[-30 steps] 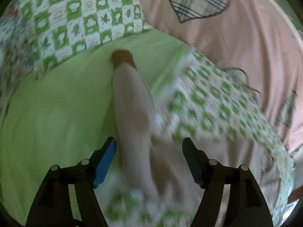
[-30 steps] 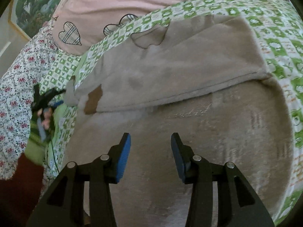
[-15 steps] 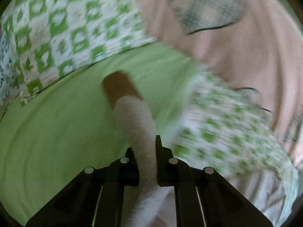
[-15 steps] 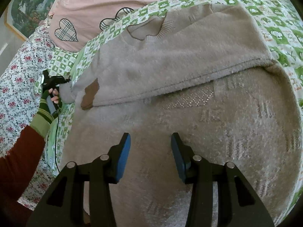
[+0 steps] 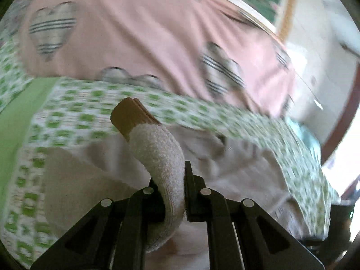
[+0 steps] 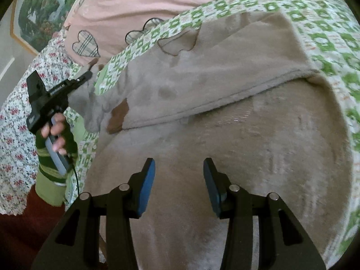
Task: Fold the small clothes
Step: 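Lay the held sleeve across the sweater body with the left tool and release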
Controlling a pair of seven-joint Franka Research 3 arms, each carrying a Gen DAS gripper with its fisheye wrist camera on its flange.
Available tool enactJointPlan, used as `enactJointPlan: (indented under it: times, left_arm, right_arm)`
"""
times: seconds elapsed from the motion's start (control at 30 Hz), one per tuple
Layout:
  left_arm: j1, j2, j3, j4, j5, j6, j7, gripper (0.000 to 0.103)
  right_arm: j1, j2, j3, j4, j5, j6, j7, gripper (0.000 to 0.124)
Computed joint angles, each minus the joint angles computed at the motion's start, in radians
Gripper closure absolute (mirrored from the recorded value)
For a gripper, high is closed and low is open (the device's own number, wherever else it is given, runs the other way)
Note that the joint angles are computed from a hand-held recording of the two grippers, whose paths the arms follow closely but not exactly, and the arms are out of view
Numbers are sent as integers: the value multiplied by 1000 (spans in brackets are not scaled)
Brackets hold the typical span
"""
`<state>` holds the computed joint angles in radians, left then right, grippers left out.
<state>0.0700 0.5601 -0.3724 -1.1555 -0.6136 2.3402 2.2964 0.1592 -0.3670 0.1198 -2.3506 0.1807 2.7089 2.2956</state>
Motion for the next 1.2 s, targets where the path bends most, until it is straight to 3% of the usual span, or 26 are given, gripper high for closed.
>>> enactJointPlan:
  times: [0.17, 0.27, 0.4, 0.43, 0.47, 0.57, 0.77, 0.97, 1.07, 1.2]
  left_arm:
    - [-19, -122, -40, -218, -48, 44, 192, 95]
    - [-52, -151, -31, -283, -42, 48, 272, 94]
    - [-112, -146, 11, -316, 43, 64, 265, 88]
    - [-123, -140, 24, -314, 71, 55, 234, 82]
    - [-127, -136, 32, -308, 89, 43, 205, 69]
    - [-93, -165, 30, -344, 60, 48, 189, 43]
    - [-20, -262, 73, -453, -26, 59, 206, 36]
    - [-19, -250, 161, -463, 100, 156, 17, 36]
    - [-25, -173, 201, -374, 230, 133, -164, 36]
    - [-13, -87, 189, -258, 315, 78, -270, 36]
  right_arm:
    - [-31, -59, 11, -63, -11, 13, 57, 78]
    - [-41, -73, 11, -85, -8, 26, 75, 78]
    - [-55, -68, 17, -84, -13, 48, 93, 78]
    - [-54, -61, 13, -79, -11, 56, 90, 78]
    - [-53, -53, 7, -71, -8, 62, 85, 78]
    - [-64, -22, 2, -34, -21, 64, 73, 78]
    - [-44, 114, -45, 97, -2, 86, -19, 78]
    - [3, 309, -112, 271, 184, 125, -181, 78]
    - [2, 406, -118, 372, 281, 107, -259, 78]
    - [-16, 496, -103, 471, 350, 79, -316, 78]
